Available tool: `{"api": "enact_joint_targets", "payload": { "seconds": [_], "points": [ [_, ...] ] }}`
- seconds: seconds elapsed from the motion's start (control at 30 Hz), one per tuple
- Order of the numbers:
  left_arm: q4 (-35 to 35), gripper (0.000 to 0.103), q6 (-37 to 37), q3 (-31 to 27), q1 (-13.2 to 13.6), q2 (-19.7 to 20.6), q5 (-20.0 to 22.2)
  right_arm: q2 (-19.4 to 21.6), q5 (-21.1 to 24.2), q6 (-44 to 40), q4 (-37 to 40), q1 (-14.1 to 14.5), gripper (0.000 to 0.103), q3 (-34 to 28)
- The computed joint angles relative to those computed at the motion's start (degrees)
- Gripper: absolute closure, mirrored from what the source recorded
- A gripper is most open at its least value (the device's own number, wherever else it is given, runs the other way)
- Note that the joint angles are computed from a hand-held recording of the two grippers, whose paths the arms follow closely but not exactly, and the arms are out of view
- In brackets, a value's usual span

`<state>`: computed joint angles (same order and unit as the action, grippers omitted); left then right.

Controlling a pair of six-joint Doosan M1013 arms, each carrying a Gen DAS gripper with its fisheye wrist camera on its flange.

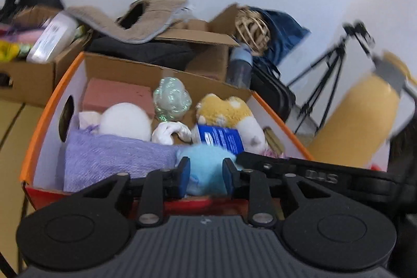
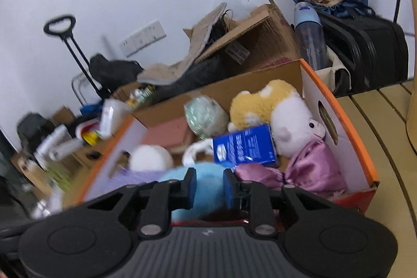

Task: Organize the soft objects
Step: 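Lift the light-blue plush into the red box and release it, then move both tools back and grasp the lilac fluffy cloth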

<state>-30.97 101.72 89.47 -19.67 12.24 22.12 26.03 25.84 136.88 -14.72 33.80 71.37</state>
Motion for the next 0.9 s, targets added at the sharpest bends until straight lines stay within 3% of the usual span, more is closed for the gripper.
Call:
{"api": "enact_joint_targets", "payload": {
  "seconds": [0.13,0.23,0.33,0.5,0.67,0.9],
  "points": [
    [8.74,0.064,-6.11,1.89,-1.1,-2.02,-3.3,-0.45,-1.32,3.37,-7.31,1.06,0.081,1.0],
    [25.37,0.062,-19.23,5.01,-2.62,-4.86,-7.33,-2.64,-3.58,9.93,-16.72,2.15,0.081,3.78],
    [34.94,0.058,-28.6,9.24,-3.48,-8.86,-9.61,-5.51,-5.1,13.19,-22.03,3.06,0.08,6.67],
    [55.17,0.05,-50.58,17.0,-5.15,-16.94,-12.37,-11.34,-6.43,24.08,-32.53,5.54,0.068,13.18],
    [67.9,0.045,-66.16,22.49,-8.04,-24.1,-9.53,-16.48,-4.6,27.39,-36.59,9.29,0.063,19.26],
    [78.12,0.038,-74.79,26.79,-14.63,-31.64,-3.39,-22.19,-0.8,38.41,-44.21,15.13,0.056,26.08]
  ]
}}
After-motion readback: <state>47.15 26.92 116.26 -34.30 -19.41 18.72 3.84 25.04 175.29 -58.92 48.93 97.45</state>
